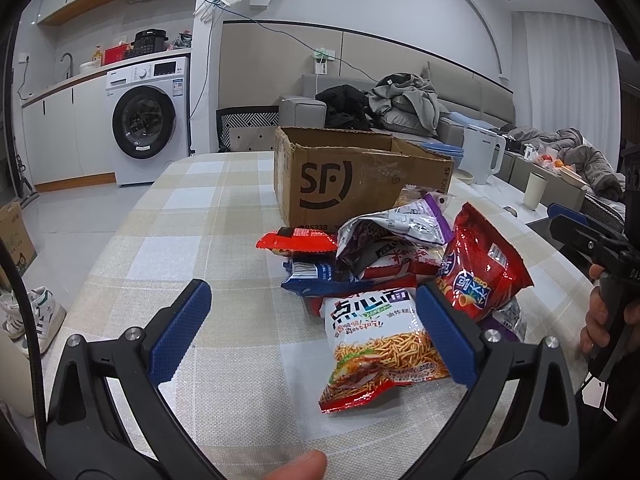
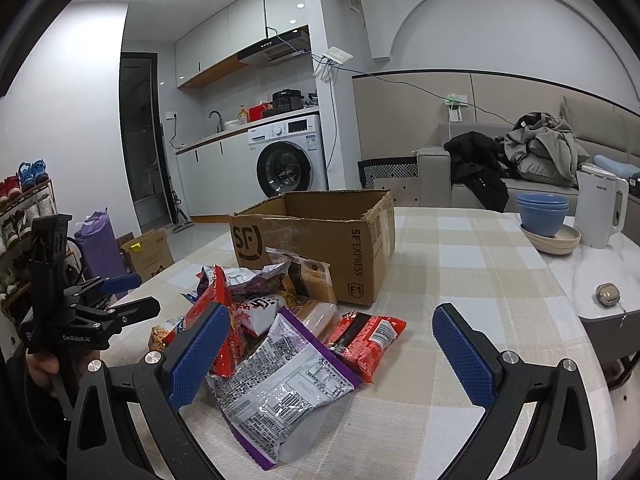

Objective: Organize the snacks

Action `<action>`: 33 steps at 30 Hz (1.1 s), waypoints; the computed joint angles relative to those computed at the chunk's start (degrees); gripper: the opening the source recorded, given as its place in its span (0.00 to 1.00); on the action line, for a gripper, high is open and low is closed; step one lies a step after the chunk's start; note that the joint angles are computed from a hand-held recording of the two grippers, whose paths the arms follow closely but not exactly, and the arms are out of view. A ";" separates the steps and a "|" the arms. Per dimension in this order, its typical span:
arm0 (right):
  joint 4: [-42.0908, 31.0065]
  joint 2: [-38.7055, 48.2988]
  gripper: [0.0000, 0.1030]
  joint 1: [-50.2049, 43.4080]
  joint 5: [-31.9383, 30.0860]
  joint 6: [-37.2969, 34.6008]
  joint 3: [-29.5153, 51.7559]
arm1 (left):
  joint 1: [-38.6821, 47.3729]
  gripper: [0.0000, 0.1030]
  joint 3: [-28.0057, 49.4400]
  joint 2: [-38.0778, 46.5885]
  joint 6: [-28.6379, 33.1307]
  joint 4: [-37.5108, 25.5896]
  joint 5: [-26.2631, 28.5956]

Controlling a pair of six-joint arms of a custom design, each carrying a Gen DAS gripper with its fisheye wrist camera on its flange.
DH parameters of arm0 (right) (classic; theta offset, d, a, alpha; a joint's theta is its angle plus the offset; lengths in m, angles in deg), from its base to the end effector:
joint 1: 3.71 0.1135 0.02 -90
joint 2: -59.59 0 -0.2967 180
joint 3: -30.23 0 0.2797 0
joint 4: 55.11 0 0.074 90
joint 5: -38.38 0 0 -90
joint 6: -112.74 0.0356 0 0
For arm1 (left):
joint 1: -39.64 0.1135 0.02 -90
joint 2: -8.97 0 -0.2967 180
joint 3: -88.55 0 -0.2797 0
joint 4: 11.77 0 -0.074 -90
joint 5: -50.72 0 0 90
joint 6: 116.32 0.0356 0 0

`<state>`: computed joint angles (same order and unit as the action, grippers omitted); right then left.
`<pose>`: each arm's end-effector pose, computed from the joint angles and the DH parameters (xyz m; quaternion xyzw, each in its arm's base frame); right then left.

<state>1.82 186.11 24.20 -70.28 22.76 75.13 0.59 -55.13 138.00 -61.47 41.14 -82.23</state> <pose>0.2909 0.1670 0.0302 -0.2851 0.7852 0.2610 0.4838 0.2253 -0.1516 0.0005 -0.1265 0.8475 0.0263 0.5148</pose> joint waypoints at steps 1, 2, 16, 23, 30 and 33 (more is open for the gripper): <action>-0.16 0.02 1.00 0.06 0.12 -0.05 0.10 | 0.00 0.99 -0.01 0.06 0.05 0.12 0.02; -0.14 0.06 1.00 0.01 0.07 -0.04 0.09 | 0.04 0.99 0.03 0.03 0.02 -0.05 0.00; -0.95 -0.08 1.00 -0.16 0.63 -0.27 0.33 | -0.09 0.99 0.34 -0.32 -0.25 -1.16 -0.18; -1.21 -0.23 1.00 0.05 0.84 -0.19 0.26 | -0.01 0.99 0.27 -0.29 -0.23 -0.98 -0.03; -1.37 -0.33 1.00 0.08 0.82 -0.18 0.25 | 0.01 0.99 0.26 -0.27 -0.19 -1.04 -0.08; -1.35 -0.36 1.00 0.13 0.94 -0.11 0.18 | 0.04 0.99 0.23 -0.18 -0.24 -0.88 -0.13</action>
<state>0.48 185.75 24.33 -69.34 22.65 75.30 0.63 -54.90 137.82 -61.71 40.26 -82.36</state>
